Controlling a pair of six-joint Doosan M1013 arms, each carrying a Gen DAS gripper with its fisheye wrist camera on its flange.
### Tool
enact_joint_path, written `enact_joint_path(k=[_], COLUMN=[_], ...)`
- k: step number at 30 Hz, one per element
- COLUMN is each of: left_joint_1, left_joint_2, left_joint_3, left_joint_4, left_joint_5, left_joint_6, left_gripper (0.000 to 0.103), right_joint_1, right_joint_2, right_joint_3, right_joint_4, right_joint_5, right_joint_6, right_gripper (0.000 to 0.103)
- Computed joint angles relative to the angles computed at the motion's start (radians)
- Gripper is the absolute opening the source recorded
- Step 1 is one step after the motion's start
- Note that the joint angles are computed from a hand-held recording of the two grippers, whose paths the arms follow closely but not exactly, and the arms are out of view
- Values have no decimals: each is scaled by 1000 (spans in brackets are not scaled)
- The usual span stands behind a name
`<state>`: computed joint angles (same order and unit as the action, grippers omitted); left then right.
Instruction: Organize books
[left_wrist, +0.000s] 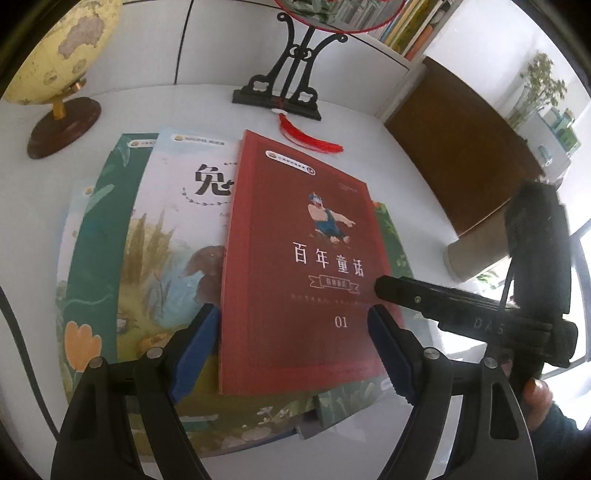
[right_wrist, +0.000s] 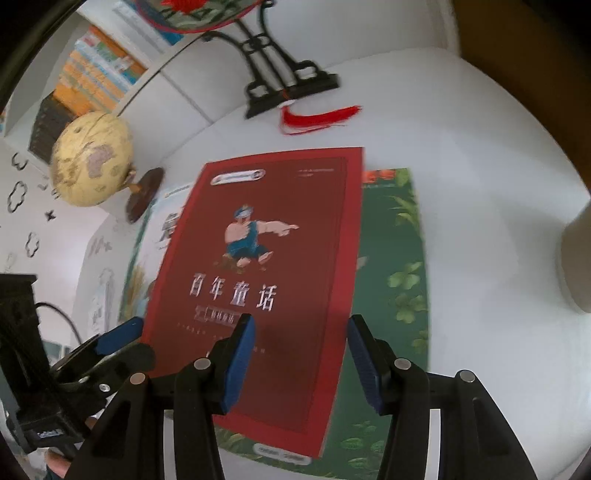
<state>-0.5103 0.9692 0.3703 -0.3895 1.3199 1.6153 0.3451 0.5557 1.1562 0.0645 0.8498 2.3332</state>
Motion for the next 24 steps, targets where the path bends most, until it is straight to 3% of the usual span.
enact_joint_path(k=[4,14,20,24], left_joint_1=[0,39,67,77], left_joint_2=[-30,-194,-232,-218], left_joint_3=[51,338,413,404], left_joint_4=[17,37,35,32], left_joint_5=[-21,-142,-157,-108], left_joint_6=[12,10,-16,-5], left_gripper=[80,80,80,80], right_joint_1=[22,66,105,133], right_joint_2=[25,42,63,69], right_joint_3=[-57,-108,-133,-153], right_joint_4=[-81,-47,-10,-52], right_joint_5=[75,76,101,140], right_joint_6=[-10,-73,-93,-83], right_gripper=[52,52,52,51])
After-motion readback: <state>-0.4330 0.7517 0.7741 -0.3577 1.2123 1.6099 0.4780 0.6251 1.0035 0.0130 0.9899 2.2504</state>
